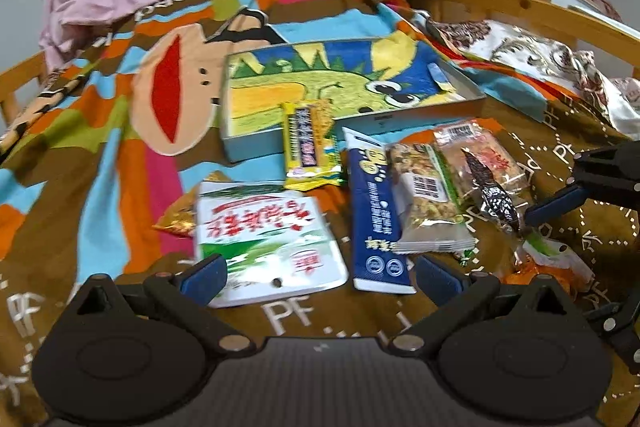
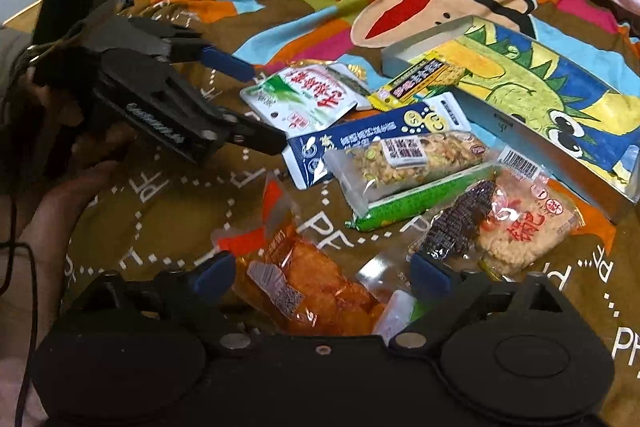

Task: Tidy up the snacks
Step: 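Move left tool to the nut bar while right tool approaches the orange spicy-strip pack, then close left gripper on the nut bar while right gripper closes on the orange spicy-strip pack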

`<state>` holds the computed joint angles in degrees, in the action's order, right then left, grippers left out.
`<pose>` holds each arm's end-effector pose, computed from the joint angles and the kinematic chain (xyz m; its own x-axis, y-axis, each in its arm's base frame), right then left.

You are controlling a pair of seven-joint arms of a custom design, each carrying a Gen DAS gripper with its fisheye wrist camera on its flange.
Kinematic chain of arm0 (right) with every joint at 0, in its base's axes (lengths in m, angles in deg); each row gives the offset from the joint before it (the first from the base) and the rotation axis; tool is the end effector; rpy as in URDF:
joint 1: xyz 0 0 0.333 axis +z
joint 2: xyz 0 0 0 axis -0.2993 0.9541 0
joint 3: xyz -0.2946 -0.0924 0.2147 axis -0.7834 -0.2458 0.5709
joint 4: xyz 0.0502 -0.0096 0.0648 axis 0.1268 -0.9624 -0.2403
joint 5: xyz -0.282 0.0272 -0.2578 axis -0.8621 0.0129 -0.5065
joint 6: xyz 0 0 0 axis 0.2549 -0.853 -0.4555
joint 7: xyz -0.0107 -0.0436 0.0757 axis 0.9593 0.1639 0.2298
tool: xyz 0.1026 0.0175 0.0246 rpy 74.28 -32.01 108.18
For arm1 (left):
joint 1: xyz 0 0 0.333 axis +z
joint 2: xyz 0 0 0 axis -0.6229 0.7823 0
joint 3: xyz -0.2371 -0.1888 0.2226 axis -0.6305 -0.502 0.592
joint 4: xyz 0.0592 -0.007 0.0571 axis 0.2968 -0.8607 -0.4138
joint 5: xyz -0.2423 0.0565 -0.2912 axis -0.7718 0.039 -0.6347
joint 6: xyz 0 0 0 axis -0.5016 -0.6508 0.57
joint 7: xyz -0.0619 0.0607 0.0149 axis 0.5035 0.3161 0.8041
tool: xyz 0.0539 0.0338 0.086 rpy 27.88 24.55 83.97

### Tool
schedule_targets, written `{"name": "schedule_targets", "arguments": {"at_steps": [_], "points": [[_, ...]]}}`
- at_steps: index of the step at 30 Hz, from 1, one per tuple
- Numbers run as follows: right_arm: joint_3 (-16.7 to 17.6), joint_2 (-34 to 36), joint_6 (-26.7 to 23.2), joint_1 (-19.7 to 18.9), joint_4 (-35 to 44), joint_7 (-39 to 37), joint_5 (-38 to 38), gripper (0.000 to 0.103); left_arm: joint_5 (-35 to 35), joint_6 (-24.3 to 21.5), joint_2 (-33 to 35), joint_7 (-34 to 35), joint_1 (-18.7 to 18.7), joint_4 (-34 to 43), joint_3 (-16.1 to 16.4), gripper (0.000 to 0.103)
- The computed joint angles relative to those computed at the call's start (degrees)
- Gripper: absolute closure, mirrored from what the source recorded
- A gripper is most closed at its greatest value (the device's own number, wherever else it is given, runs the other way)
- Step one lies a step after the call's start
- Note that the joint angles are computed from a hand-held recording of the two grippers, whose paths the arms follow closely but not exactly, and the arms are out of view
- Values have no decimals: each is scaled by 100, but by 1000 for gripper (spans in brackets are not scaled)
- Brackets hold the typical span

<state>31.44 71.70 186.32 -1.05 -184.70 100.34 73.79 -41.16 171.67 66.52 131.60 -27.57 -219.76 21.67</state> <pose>0.5687 0.2650 0.4099 0.7721 -0.6350 -0.0229 -0.4820 -0.5618 -0.6724 0.5513 -0.0528 0.4010 -0.3198 -0.9455 -0.0611 -0.6045 0.2533 -0.7552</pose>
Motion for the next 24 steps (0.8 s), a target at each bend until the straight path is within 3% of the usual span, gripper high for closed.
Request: {"name": "schedule_targets", "arguments": {"at_steps": [7,12,15,19,21,24], "points": [[-42,-58,-382,-70,-60,-523,-110,18,657,-178,450,-348,524,542,-683,1],[-81,18,-220,22,-73,-484,-238,19,900,-373,672,-250,758,812,-1025,1],[33,54,-75,-21,-70,-669,-32,29,1053,-470,788,-95,1068,904,-1394,1],[59,84,165,36,-78,-691,35,40,921,-433,798,89,1098,889,-1472,1],[11,102,270,86,-77,-505,-91,47,872,-347,792,115,1062,874,-1446,1],[-157,137,594,251,-122,137,-567,50,1073,-418,884,-50,1374,971,-1833,1]]}}
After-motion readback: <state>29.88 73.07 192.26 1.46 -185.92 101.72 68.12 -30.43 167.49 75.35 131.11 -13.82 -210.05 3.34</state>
